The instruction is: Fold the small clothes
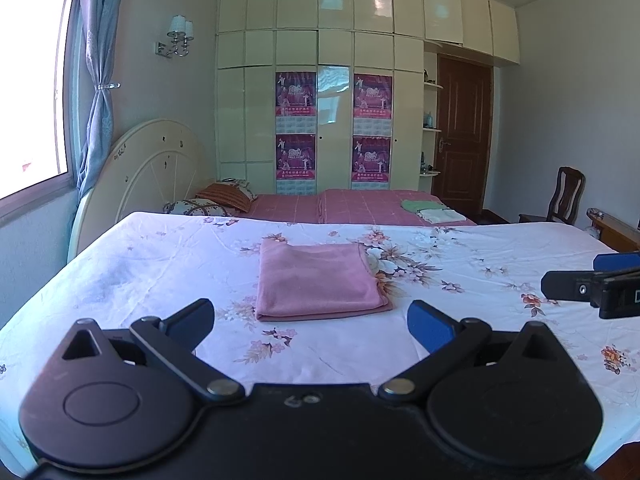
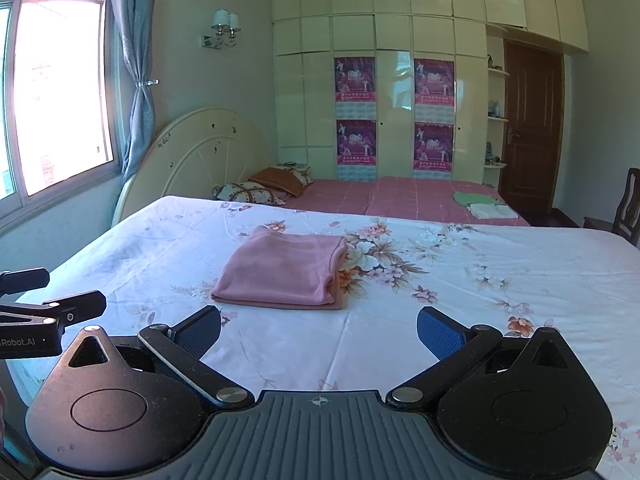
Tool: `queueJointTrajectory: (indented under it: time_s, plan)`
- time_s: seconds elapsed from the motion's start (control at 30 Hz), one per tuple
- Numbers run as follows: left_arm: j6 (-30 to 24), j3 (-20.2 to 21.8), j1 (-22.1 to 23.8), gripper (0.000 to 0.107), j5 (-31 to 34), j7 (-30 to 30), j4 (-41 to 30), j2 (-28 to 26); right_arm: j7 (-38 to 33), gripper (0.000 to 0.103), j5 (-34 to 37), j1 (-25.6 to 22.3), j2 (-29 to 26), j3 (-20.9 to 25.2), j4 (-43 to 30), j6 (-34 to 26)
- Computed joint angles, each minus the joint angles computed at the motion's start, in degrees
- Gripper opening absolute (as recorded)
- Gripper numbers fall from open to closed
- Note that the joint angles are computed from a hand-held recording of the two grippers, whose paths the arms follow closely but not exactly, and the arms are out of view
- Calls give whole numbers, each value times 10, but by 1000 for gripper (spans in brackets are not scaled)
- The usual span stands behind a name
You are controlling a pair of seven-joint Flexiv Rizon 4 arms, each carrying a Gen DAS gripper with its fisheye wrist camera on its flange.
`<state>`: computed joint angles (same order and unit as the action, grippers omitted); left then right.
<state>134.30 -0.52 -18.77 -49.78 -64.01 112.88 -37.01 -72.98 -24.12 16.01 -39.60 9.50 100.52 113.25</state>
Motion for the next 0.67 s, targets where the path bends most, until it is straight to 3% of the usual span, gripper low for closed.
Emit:
queueJointTrajectory:
  time_s: [0.67]
  plan:
    - [25, -2, -9, 103, -25, 33, -19, -12, 6, 103, -16, -14, -7, 12, -4, 7]
